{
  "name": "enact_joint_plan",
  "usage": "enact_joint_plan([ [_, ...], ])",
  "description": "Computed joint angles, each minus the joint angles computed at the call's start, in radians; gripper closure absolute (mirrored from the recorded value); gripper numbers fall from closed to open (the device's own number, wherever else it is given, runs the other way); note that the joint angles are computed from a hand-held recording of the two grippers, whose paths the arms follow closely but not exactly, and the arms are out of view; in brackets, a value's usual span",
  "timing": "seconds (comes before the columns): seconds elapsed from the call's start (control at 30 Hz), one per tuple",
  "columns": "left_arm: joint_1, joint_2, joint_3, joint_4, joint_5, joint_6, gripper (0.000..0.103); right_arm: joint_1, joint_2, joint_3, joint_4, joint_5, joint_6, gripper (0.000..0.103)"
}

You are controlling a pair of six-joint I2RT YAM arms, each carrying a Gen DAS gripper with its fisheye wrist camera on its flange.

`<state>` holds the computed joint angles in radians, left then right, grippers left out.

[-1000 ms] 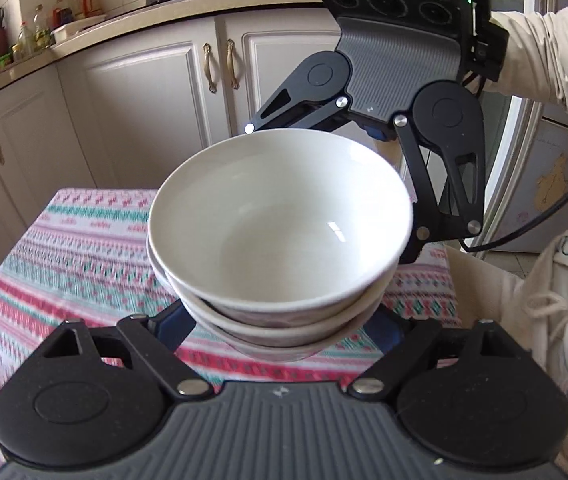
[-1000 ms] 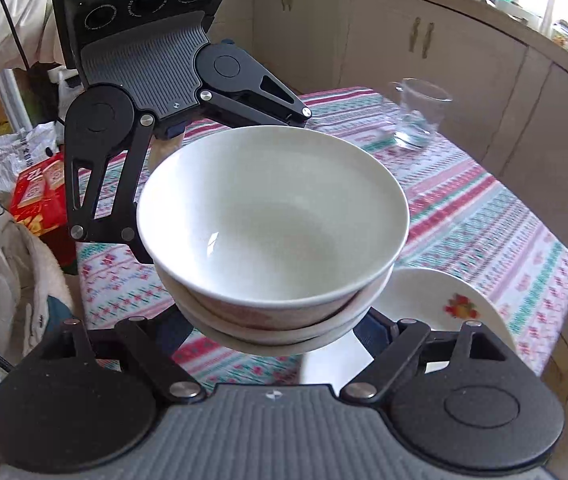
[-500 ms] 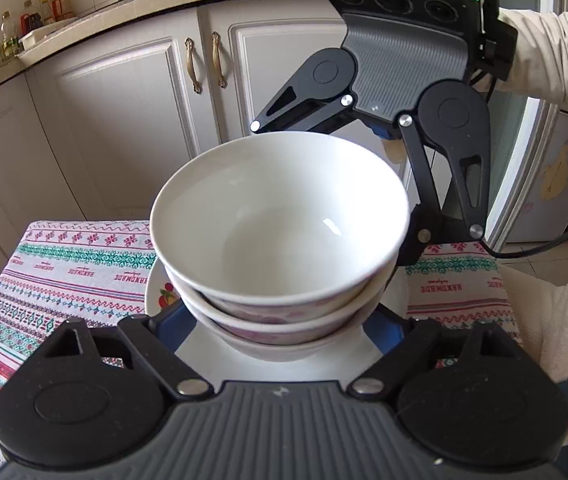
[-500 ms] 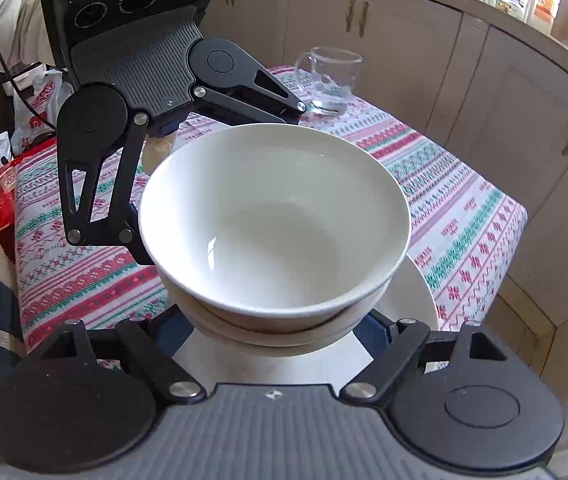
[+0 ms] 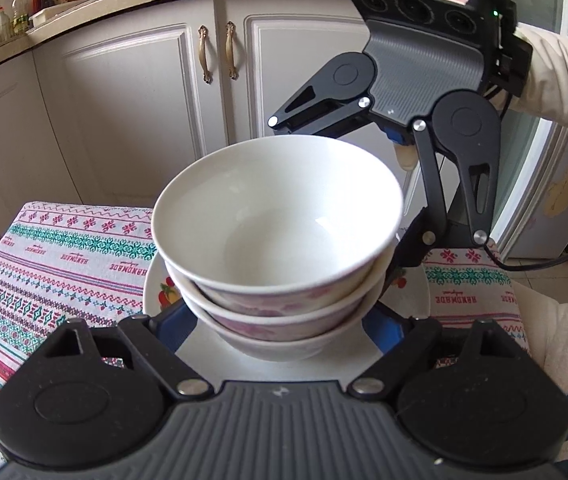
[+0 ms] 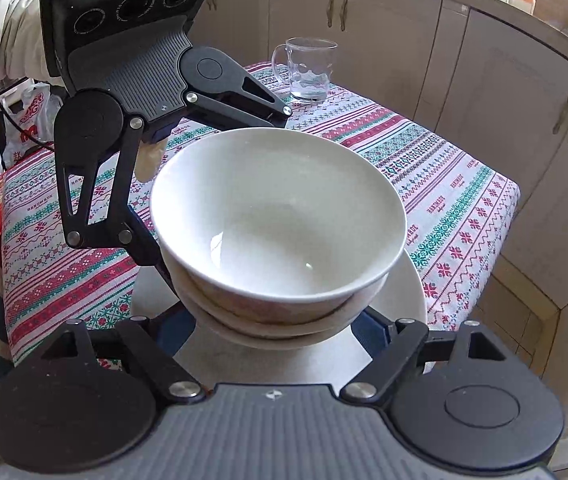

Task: Organize plates and bowls
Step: 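Carry the bowl stack with both grippers and lower it onto the plate stack, then open both grippers and pull them back from the bowl stack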

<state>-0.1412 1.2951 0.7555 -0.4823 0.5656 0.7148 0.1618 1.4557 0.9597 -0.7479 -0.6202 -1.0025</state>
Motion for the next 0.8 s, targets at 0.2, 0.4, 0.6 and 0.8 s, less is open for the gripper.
enact_joint_plan([
  [0.2,-0.046,-0.148,-0.119,0.101,-0.093,-0.074,0.005,-0.004,-0.067,-0.054,0.026,-0.014,0.063,0.008],
  [0.4,-0.147,-0.496,-0.285,0.123,-0.306,-0.245,0.001,0.009,-0.259,-0.187,0.055,0.036,0.161,0.003],
  [0.6,-0.668,-0.704,-0.286,-0.096,-1.044,-0.830,0.001,0.162,-0.610,-0.353,0.111,0.344,0.624,0.000],
  [0.8,-1.088,-0.504,-0.056,-0.607,-1.387,-1.646,0.001,0.476,-0.820,-0.369,-0.016,0.760,1.252,0.000],
])
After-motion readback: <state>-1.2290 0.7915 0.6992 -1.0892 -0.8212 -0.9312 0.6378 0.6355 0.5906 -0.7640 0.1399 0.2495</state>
